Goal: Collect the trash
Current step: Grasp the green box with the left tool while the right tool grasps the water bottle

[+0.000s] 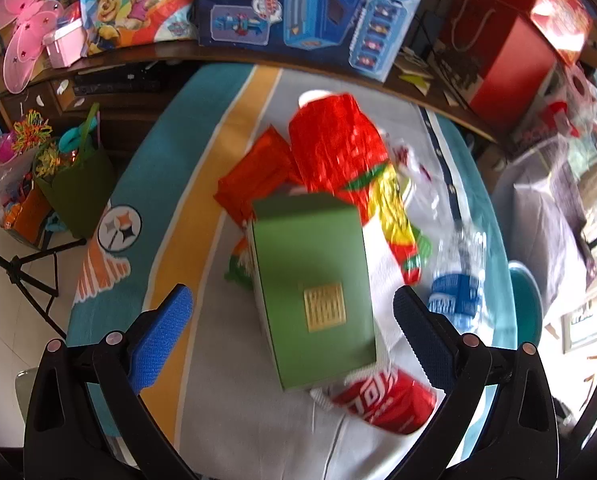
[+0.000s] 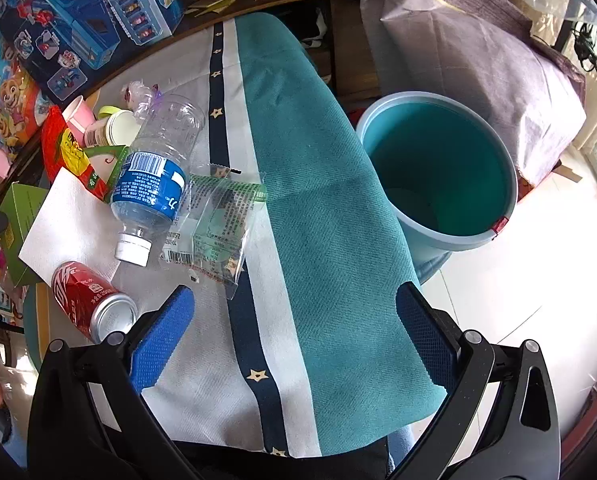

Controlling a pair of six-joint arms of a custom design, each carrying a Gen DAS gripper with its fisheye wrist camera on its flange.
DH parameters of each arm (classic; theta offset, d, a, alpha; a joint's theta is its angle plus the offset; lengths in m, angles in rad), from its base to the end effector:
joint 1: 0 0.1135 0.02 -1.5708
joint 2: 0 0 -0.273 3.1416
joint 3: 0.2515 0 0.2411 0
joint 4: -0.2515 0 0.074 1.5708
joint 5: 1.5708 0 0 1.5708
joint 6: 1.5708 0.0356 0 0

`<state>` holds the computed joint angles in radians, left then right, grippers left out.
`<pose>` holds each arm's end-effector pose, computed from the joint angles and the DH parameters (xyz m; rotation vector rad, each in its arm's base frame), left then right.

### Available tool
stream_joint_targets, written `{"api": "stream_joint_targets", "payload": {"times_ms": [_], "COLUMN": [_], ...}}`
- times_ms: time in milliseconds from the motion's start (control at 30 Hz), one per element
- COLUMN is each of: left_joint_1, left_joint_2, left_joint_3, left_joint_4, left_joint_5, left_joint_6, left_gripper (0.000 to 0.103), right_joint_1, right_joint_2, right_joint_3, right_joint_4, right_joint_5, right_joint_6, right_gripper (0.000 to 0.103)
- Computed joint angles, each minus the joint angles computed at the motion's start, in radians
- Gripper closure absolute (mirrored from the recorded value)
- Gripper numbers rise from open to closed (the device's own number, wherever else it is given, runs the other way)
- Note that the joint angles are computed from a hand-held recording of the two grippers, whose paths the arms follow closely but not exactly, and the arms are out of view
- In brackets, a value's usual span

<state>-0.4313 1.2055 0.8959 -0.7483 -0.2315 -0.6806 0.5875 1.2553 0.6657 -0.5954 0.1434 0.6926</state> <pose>0.2001 -0.0831 0.2598 -0.3996 2.5556 -0.1025 0.1725 0.1088 0.1918 0.1825 2.7375 0.1620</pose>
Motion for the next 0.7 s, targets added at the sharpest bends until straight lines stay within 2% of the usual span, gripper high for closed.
{"api": "stream_joint_targets", "payload": {"times_ms": [167,233,300,367,467,700], "left_joint_1": [0.014,0.023,0.036,0.047,0.060,0.134], "left_joint_2": [0.091,0.102,0.093,0.082,0.054,0.038], "left_joint_3": [0.045,0.038,0.021,0.006,-0.027,-0.121], "left_joint_4": [0.019,0.035,0.053,0.060,0.062,0.116], "left_joint_5": [-0.009,-0.014,-0.008,-0.002,0.001,0.090], "left_joint_6": [0.022,0.028,0.048,0.084,0.110,0.147], "left_gripper": [0.003,0.007,0.025,0.034,0.034,0.034], "right_joint_1": [-0.018,-0.020,-0.020,-0.019,-0.018,-0.001], "right_joint_2": [0.072,0.098,0.123,0.146,0.183,0.261], "right_joint_3": [0.028,0.043,0.063,0.083,0.120,0.211], "right_joint_4": [0.037,0.047,0.053,0.058,0.060,0.055], "right_joint_5": [-0.025,-0.028,-0.031,-0.037,-0.045,-0.063], "right_joint_6": [-0.036,-0.047,-0.058,-0.068,-0.084,-0.097], "right_gripper": [0.006,0.006,0.006,0.006,0.006,0.006]}}
